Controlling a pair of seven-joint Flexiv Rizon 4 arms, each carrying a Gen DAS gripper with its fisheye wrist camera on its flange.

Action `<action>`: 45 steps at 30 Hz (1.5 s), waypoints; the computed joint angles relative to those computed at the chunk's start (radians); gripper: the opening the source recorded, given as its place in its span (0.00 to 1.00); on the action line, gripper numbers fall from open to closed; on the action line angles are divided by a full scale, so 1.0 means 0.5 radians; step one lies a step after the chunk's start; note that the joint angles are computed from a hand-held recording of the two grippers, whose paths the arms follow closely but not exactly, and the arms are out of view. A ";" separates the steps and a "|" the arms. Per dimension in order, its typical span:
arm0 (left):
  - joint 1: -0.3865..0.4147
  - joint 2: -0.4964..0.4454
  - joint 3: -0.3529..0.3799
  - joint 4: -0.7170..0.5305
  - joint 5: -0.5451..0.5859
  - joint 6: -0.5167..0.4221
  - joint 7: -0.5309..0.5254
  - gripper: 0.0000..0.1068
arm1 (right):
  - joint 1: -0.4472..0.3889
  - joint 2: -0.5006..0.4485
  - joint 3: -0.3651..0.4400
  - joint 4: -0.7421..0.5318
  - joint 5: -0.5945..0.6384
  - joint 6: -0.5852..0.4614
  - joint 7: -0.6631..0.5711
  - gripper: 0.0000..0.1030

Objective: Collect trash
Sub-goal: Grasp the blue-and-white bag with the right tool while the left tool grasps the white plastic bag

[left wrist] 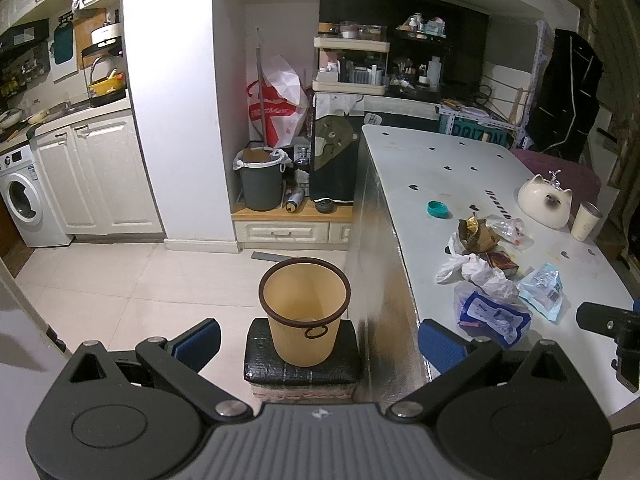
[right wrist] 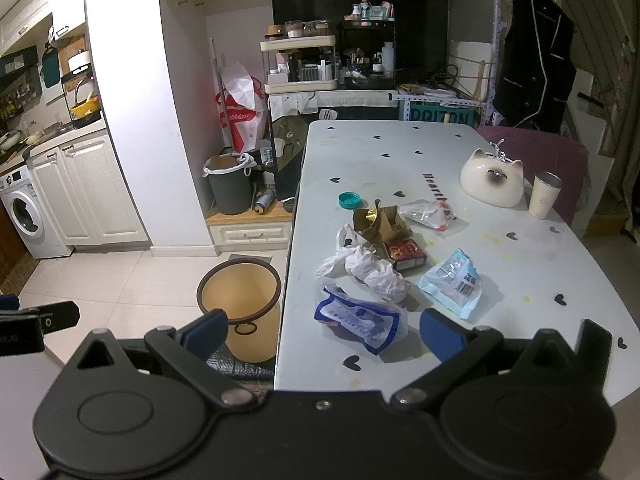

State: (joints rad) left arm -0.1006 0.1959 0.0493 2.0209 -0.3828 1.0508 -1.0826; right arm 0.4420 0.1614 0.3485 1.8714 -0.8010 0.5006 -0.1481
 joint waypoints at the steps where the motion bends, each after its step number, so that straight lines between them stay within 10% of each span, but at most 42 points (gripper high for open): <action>1: 0.000 -0.005 -0.019 -0.019 0.018 -0.009 -0.030 0.96 | -0.001 0.003 0.001 0.003 -0.001 0.000 0.003 1.00; 15: -0.040 -0.137 -0.031 -0.125 -0.164 -0.048 0.130 0.96 | -0.173 0.049 -0.103 0.207 -0.101 0.473 -0.166 1.00; 31: 0.027 -0.599 -0.172 -0.562 -0.424 -0.213 0.368 0.96 | -0.265 -0.250 -0.274 0.174 0.295 0.644 -1.348 0.88; 45: 0.110 -1.348 -0.365 -1.622 -0.270 -1.174 0.217 0.96 | -0.073 -0.618 -0.340 0.057 -0.014 0.197 -2.022 0.65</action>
State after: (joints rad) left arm -0.0454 -0.4784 -0.1333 1.2101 -0.5177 0.4638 -0.9741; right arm 0.4055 -0.1476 0.1786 1.8999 -0.8081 0.5993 -1.1592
